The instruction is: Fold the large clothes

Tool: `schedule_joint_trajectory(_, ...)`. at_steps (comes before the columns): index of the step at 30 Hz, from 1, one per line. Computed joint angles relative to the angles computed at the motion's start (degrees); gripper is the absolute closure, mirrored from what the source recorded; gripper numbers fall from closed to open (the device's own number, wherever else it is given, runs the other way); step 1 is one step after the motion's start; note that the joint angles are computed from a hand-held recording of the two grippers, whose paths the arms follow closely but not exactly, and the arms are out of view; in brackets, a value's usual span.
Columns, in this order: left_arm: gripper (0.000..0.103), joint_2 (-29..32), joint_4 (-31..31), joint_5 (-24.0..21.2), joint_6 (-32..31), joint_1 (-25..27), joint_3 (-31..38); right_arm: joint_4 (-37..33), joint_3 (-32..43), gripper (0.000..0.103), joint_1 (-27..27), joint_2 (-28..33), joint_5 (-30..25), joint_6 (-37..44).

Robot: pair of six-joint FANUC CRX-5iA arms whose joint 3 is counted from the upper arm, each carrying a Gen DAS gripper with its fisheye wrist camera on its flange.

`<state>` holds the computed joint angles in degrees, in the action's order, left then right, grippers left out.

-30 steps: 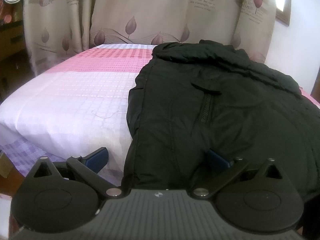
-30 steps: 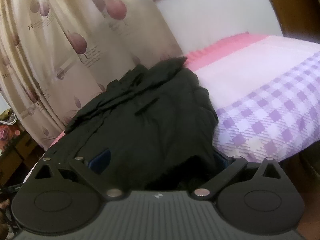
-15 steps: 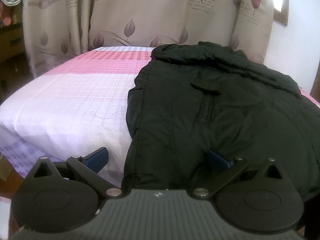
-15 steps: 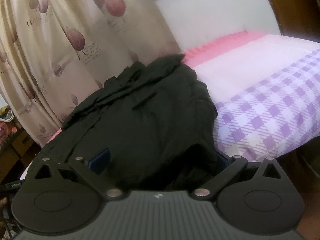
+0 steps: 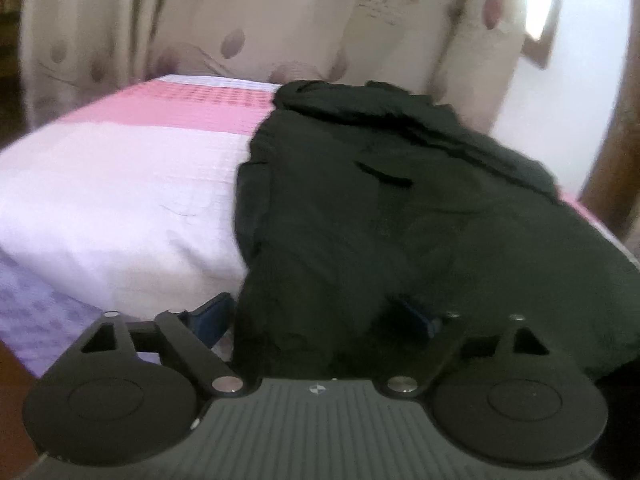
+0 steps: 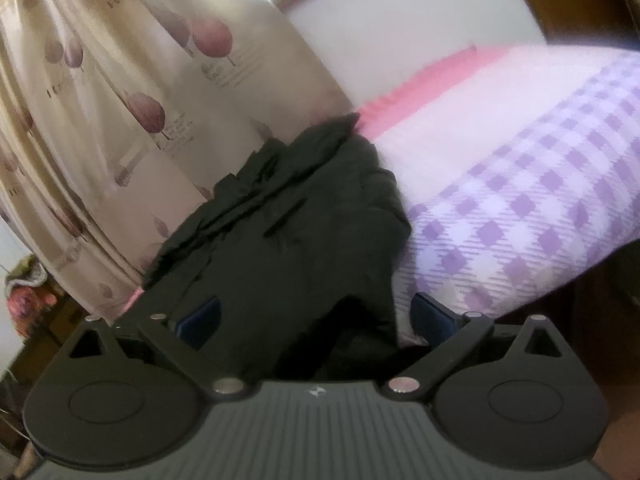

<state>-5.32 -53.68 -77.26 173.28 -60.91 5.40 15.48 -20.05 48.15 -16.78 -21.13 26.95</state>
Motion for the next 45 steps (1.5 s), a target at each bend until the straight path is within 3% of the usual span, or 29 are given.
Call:
schedule_joint_trajectory(2,0.02,-1.0,0.7,2.1,-0.9,0.4,-1.3,-7.4,1.5,0.012,-1.1,-0.5,-0.8,6.3)
schedule_joint_trajectory(6,0.02,-4.6,4.2,10.1,-0.7,2.9,-5.5,-21.5,5.5,0.058,-4.4,-0.5,-4.2,17.8)
schedule_joint_trajectory(10,0.023,-8.1,6.4,16.8,1.5,5.2,-9.9,-24.3,7.2,0.076,-5.1,0.3,-6.3,19.0)
schedule_joint_trajectory(11,0.032,-8.7,6.2,17.2,3.2,5.3,-10.5,-24.7,7.3,0.08,-5.1,0.2,-6.1,19.2)
schedule_joint_trajectory(12,0.043,-9.4,6.1,17.9,5.2,5.5,-11.4,-25.2,7.4,0.082,-5.3,0.0,-5.9,19.4)
schedule_joint_trajectory(16,0.046,-12.8,7.4,22.9,9.7,7.7,-15.3,-30.6,9.3,0.082,-7.0,0.4,-7.5,24.4)
schedule_joint_trajectory(19,0.028,-12.9,9.7,23.9,8.6,9.2,-15.7,-32.7,9.6,0.075,-7.6,0.5,-7.6,26.0)
schedule_joint_trajectory(20,0.019,-12.7,9.9,23.5,8.7,9.4,-15.6,-34.6,9.9,0.056,-8.1,0.7,-7.4,26.7)
schedule_joint_trajectory(21,0.019,-12.3,9.2,22.9,9.8,9.0,-15.4,-35.1,9.8,0.042,-8.2,0.7,-7.0,26.6)
schedule_joint_trajectory(23,0.026,-12.7,10.0,25.2,10.2,10.1,-16.4,-29.4,8.3,0.041,-6.1,0.7,-4.6,22.5)
schedule_joint_trajectory(24,0.042,-13.6,10.4,27.3,10.8,10.6,-17.7,-27.9,8.3,0.041,-5.5,1.0,-4.7,22.0)
schedule_joint_trajectory(26,0.062,-15.1,12.2,32.2,11.4,12.5,-20.0,-26.4,9.3,0.044,-4.7,1.9,-5.8,22.7)
schedule_joint_trajectory(28,0.071,-15.0,10.8,31.6,12.7,11.5,-19.7,-22.6,10.8,0.072,-3.5,3.4,-9.0,22.3)
schedule_joint_trajectory(30,0.079,-14.5,8.2,28.9,14.5,9.2,-18.3,-19.8,11.4,0.087,-2.7,4.1,-10.6,20.7)
schedule_joint_trajectory(38,0.086,-15.0,-4.8,20.4,28.8,-1.4,-15.3,-35.1,13.4,0.09,-7.1,1.7,-8.8,28.7)
schedule_joint_trajectory(45,0.087,-16.1,-17.0,14.0,36.7,-12.4,-14.9,-47.2,14.8,0.09,-10.5,-0.2,-9.4,34.4)
